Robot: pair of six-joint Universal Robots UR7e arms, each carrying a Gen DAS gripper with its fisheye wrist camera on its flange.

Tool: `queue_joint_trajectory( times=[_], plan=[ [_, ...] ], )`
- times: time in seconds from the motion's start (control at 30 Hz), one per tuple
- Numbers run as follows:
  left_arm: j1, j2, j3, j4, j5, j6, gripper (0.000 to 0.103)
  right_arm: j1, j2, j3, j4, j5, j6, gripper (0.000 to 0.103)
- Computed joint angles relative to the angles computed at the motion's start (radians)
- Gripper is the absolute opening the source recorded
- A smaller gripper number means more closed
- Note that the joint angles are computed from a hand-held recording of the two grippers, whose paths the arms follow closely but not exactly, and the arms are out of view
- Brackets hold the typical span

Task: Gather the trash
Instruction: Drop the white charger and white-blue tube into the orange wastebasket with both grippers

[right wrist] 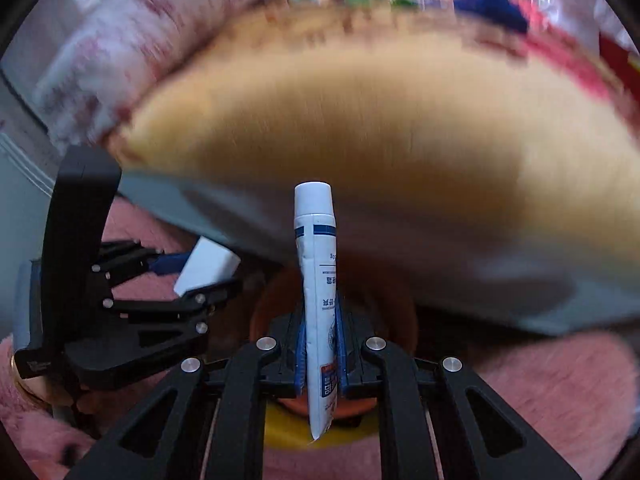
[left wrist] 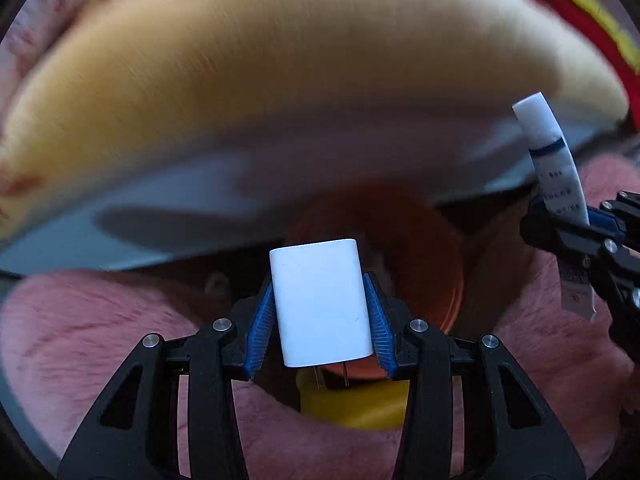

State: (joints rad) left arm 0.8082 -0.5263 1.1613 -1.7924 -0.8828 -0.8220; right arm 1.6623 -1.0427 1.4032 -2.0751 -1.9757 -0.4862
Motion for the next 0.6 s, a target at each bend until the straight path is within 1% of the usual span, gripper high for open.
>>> queue_joint_trajectory(
  times=[0.03, 0.07, 0.1, 0.2, 0.27, 0.3, 0.33, 0.37, 0.4, 0.43, 0.5, 0.6],
  plan=[
    [0.012, 0.011, -0.009, 0.016, -0.029, -0.005, 0.042, -0.01, 0.008, -0.001, 0.027, -0.009, 0.025, 0.012],
    [0.033, 0.027, -0.022, 0.026, -0.091, 0.006, 0.042, -0.018, 0.015, 0.001, 0.036, -0.017, 0.038, 0.012],
    [0.046, 0.037, -0.032, 0.035, -0.121, 0.006, 0.042, -0.021, 0.019, 0.0, 0.042, -0.02, 0.043, 0.012],
    [0.079, 0.069, -0.064, 0.071, -0.18, 0.008, 0.043, -0.031, 0.047, -0.024, 0.072, -0.039, 0.08, 0.012],
    [0.097, 0.086, -0.087, 0.084, -0.214, 0.002, 0.043, -0.034, 0.066, -0.033, 0.075, -0.07, 0.099, 0.012],
    [0.099, 0.089, -0.091, 0.082, -0.214, 0.006, 0.043, -0.035, 0.077, -0.04, 0.082, -0.084, 0.108, 0.016],
    [0.097, 0.092, -0.093, 0.085, -0.204, 0.002, 0.047, -0.037, 0.087, -0.048, 0.094, -0.1, 0.124, 0.034],
    [0.091, 0.097, -0.102, 0.086, -0.183, 0.0, 0.054, -0.037, 0.088, -0.045, 0.085, -0.108, 0.127, 0.043],
    [0.086, 0.095, -0.097, 0.076, -0.168, 0.006, 0.058, -0.034, 0.088, -0.036, 0.062, -0.115, 0.123, 0.047],
    [0.08, 0.093, -0.095, 0.073, -0.15, 0.01, 0.066, -0.032, 0.084, -0.029, 0.041, -0.117, 0.118, 0.047],
    [0.069, 0.086, -0.073, 0.058, -0.133, 0.008, 0.068, -0.029, 0.072, -0.012, -0.003, -0.118, 0.112, 0.052],
    [0.058, 0.078, -0.061, 0.055, -0.108, -0.003, 0.071, -0.03, 0.061, -0.004, -0.029, -0.109, 0.11, 0.052]
  ],
)
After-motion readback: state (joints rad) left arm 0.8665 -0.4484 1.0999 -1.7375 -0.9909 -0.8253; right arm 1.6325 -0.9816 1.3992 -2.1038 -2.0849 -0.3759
